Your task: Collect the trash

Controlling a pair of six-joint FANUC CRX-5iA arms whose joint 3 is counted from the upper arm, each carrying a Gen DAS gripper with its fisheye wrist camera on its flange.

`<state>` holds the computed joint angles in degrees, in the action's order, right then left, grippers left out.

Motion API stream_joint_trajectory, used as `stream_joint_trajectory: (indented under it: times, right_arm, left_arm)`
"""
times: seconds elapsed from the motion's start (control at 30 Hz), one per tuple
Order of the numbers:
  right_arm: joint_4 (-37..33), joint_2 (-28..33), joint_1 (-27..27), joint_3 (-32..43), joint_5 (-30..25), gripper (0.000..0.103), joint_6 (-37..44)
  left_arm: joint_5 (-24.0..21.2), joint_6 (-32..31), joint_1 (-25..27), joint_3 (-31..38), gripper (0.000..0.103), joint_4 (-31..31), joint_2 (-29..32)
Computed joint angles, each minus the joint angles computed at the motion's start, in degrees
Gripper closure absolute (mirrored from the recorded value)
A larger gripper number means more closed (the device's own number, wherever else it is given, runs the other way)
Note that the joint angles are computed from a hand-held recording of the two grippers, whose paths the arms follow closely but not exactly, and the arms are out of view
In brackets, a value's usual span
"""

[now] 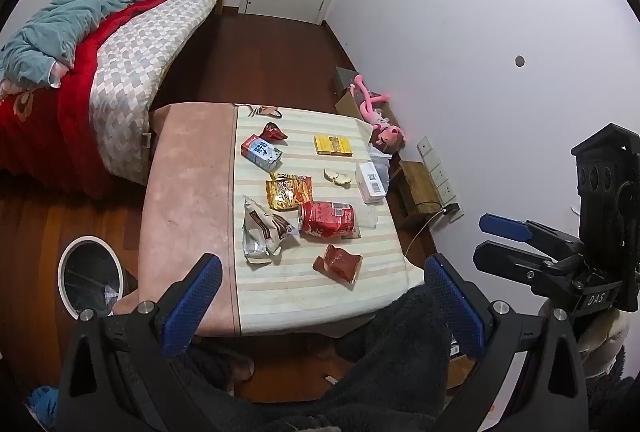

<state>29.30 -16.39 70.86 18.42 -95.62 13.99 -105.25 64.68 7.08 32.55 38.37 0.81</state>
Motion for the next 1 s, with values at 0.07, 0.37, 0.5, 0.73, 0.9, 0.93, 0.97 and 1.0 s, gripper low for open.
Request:
stream_joint_trajectory:
  times: [0.07, 0.37, 0.5, 0.73, 0.9, 0.93, 0.97, 1.0]
  right_arm:
    - [0.1, 0.0, -0.1, -0.3, 0.3, 0.000, 0.4]
    - [0.4, 0.1, 0.1, 0.0, 0.3, 0.000, 0.8]
    - [0.4, 0.4, -0.1, 0.5, 0.0, 0.000, 1.3]
    - [0.3, 1.1, -0.5, 1.6, -0.3, 0.000, 2.3]
    - [0.1, 1.5, -0.6, 2.1, -0.6, 0.000, 2.7]
    - [0.1, 1.4, -0.6, 1.9, -0.4, 0.000, 2.5]
    - [0.0, 1.5, -0.7, 2.1, -0.5, 0.000, 2.6]
    - [0.1, 1.5, -0.6, 2.1, -0.5, 0.000, 2.6]
  left_arm:
    - [0.0, 0.1, -0.2, 0.6, 0.000, -0.1, 0.3]
    - [0.5, -0.2, -0.3, 0.0, 0.000, 0.1, -0.1]
    - [0.6, -0.2, -0.3, 0.0, 0.000, 0.1, -0.1]
    - [0.6, -0.1, -0.3, -0.1, 0.000, 0.1, -0.2]
    - [0.6, -0.2, -0.3, -0.3, 0.000, 0.1, -0.3]
    - [0.6, -0.1, -0.3, -0.2, 0.000, 0.1, -0.2]
    - [0.7, -0.2, -0.3, -0.2, 0.000, 0.1, -0.2]
    - [0.7, -0.2, -0.2, -0.3, 0.000, 0.1, -0.3]
